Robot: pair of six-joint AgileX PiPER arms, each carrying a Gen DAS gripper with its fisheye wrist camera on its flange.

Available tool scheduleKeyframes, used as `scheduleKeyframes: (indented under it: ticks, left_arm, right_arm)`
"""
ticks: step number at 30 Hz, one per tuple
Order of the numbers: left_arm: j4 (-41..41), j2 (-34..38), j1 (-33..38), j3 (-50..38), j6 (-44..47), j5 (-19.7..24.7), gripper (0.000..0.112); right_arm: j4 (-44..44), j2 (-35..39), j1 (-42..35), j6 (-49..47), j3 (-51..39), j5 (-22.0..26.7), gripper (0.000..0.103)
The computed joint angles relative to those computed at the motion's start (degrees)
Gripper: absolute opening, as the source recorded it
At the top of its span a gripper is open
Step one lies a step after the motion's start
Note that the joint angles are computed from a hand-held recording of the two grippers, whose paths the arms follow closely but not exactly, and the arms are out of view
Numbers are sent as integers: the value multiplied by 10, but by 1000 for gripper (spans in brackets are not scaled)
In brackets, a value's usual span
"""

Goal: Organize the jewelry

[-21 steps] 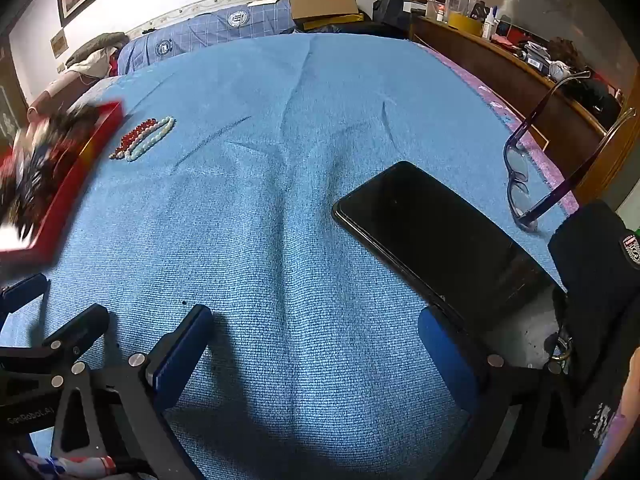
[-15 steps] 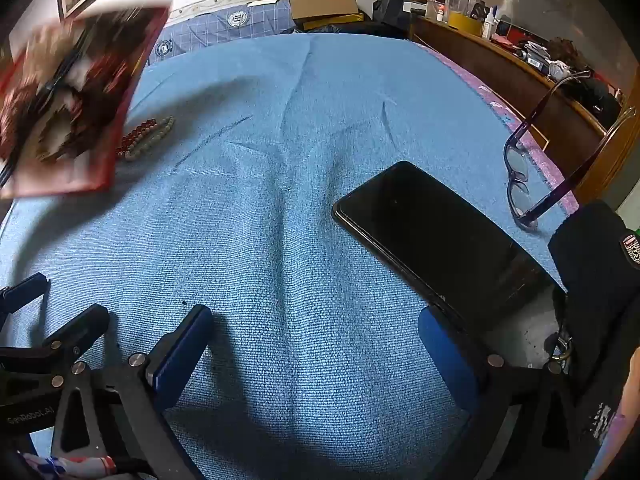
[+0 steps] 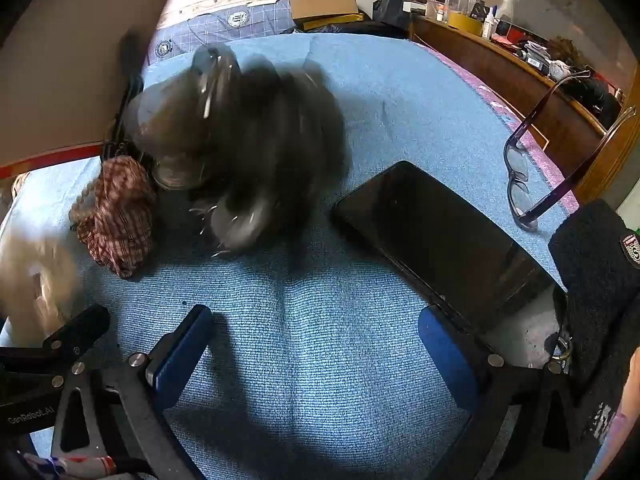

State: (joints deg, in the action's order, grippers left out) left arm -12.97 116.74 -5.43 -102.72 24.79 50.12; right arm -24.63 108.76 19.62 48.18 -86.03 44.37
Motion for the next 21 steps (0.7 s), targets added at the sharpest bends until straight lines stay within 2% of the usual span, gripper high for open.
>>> scheduleKeyframes:
  ticks: [21]
  left_arm:
    - [-1, 5, 3, -9, 2, 4, 103]
  right_arm:
    - [0, -1, 0, 0, 1, 0, 103]
